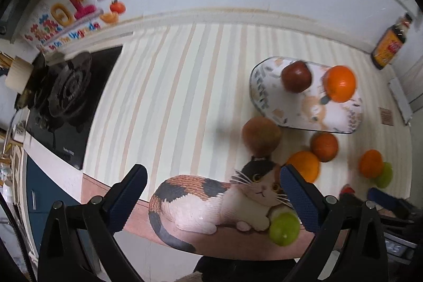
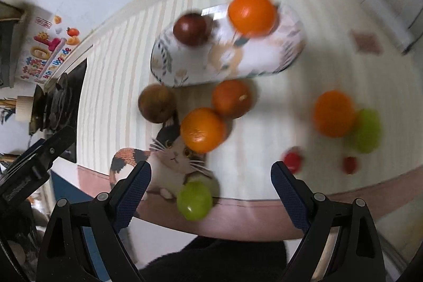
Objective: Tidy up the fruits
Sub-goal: 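Grasp a second brown apple with the left tool while the right tool grasps an orange, then lower the apple and orange onto the plate and open both tools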
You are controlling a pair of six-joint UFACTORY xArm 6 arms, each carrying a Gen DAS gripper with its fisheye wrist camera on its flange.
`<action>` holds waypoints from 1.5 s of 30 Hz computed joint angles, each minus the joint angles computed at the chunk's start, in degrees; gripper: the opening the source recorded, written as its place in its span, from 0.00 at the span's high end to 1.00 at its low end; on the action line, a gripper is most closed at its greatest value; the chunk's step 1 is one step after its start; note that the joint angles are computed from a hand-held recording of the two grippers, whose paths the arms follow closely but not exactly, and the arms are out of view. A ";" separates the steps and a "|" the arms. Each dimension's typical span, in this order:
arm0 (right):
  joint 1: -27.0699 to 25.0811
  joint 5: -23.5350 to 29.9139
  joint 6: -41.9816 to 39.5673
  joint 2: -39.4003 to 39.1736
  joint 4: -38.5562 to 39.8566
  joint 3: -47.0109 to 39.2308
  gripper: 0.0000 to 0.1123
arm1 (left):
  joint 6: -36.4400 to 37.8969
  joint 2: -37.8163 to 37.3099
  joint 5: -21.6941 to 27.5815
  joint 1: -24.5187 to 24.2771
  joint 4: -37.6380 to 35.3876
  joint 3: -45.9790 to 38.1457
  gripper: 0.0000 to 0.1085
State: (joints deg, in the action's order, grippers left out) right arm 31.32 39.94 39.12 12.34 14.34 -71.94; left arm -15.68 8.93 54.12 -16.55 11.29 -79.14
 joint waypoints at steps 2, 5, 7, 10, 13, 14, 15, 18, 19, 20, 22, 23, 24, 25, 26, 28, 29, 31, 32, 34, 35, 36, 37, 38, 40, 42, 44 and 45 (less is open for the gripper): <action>-0.18 -0.80 -2.55 4.38 4.34 -2.36 0.16 | 0.64 3.65 2.39 0.60 -1.25 -3.45 0.05; -0.22 -0.72 -4.39 11.28 7.71 -7.65 0.17 | 2.55 10.38 7.29 1.67 -6.41 -10.68 0.05; -0.01 -0.37 -4.45 15.56 7.61 -11.46 0.17 | 3.27 13.74 8.88 1.65 -7.84 -14.25 0.05; 0.41 0.79 -3.41 20.51 5.84 -16.21 0.31 | 4.22 20.14 12.61 1.37 -9.64 -21.31 0.05; 0.57 1.74 -1.82 22.70 3.52 -18.12 0.39 | 4.90 27.47 18.29 1.93 -14.14 -30.08 0.05; 0.56 0.60 -2.55 22.34 4.46 -17.21 0.39 | 4.83 29.65 20.17 2.27 -15.96 -32.68 0.05; 0.49 0.18 -3.75 21.95 5.67 -16.36 0.39 | 4.29 31.53 21.43 2.41 -16.78 -34.89 0.05; 0.22 1.99 -4.42 20.76 5.09 -15.23 0.39 | 4.24 35.07 22.24 2.79 -19.51 -38.80 0.06; 0.15 2.26 -4.79 20.18 4.96 -14.42 0.39 | 4.24 35.91 22.21 2.92 -20.40 -39.62 0.07; 0.10 2.43 -5.10 19.77 4.99 -13.87 0.39 | 4.41 36.71 21.97 3.13 -21.85 -40.27 0.12; -0.05 3.21 -6.00 19.16 5.29 -13.17 0.39 | 4.57 38.04 22.08 3.21 -23.16 -41.50 0.19; -0.11 3.48 -6.20 18.91 5.43 -12.94 0.39 | 5.29 38.40 22.01 3.23 -24.08 -41.51 0.30; -0.10 3.61 -6.19 18.83 5.50 -12.87 0.39 | 5.51 38.89 22.30 3.10 -24.01 -41.95 0.41; -0.16 3.70 -6.51 18.96 5.83 -13.02 0.39 | 5.94 38.77 21.81 3.07 -24.47 -41.36 0.41; -0.20 3.75 -6.72 18.99 6.08 -13.06 0.39 | 6.03 37.37 19.75 2.97 -24.32 -38.94 0.42; -0.71 3.99 -7.73 18.18 6.44 -11.97 0.39 | 6.35 35.34 17.57 2.95 -24.11 -35.59 0.42; -0.76 4.42 -7.87 18.01 6.25 -11.88 0.39 | 6.45 34.27 16.71 2.87 -23.16 -33.92 0.42; -0.70 5.36 -8.54 17.19 6.37 -11.16 0.39 | 8.08 30.07 13.72 2.43 -21.17 -27.54 0.42; -0.64 5.81 -9.07 16.54 6.62 -10.51 0.39 | 8.76 27.59 12.36 2.18 -20.46 -23.79 0.42; -0.49 6.67 -9.78 15.31 6.52 -9.14 0.39 | 10.30 22.68 10.57 1.93 -18.63 -16.70 0.42; -0.38 6.72 -10.00 14.82 6.38 -8.49 0.39 | 11.15 20.39 10.07 1.89 -18.29 -13.37 0.42; -0.17 6.86 -10.03 14.59 5.61 -8.14 0.39 | 12.09 18.46 9.70 1.90 -18.27 -10.45 0.42; -0.09 7.41 -10.35 14.52 4.67 -7.97 0.38 | 12.25 16.70 9.31 1.90 -18.07 -7.65 0.42; -0.08 6.95 -10.63 14.19 4.80 -7.40 0.38 | 12.35 15.46 9.08 1.95 -18.05 -5.56 0.42; -0.17 7.13 -10.58 14.19 4.79 -7.45 0.38 | 12.71 13.64 7.60 1.98 -18.23 -2.01 0.42; -0.23 7.60 -10.11 14.69 4.57 -7.96 0.38 | 12.15 12.36 5.30 1.74 -17.38 -0.04 0.42; -0.27 8.29 -10.47 15.63 5.52 -8.74 0.38 | 11.50 11.44 3.80 1.65 -17.28 1.60 0.42; 0.14 7.50 -9.57 15.63 5.14 -8.48 0.38 | 11.21 11.23 3.34 1.65 -17.32 1.97 0.42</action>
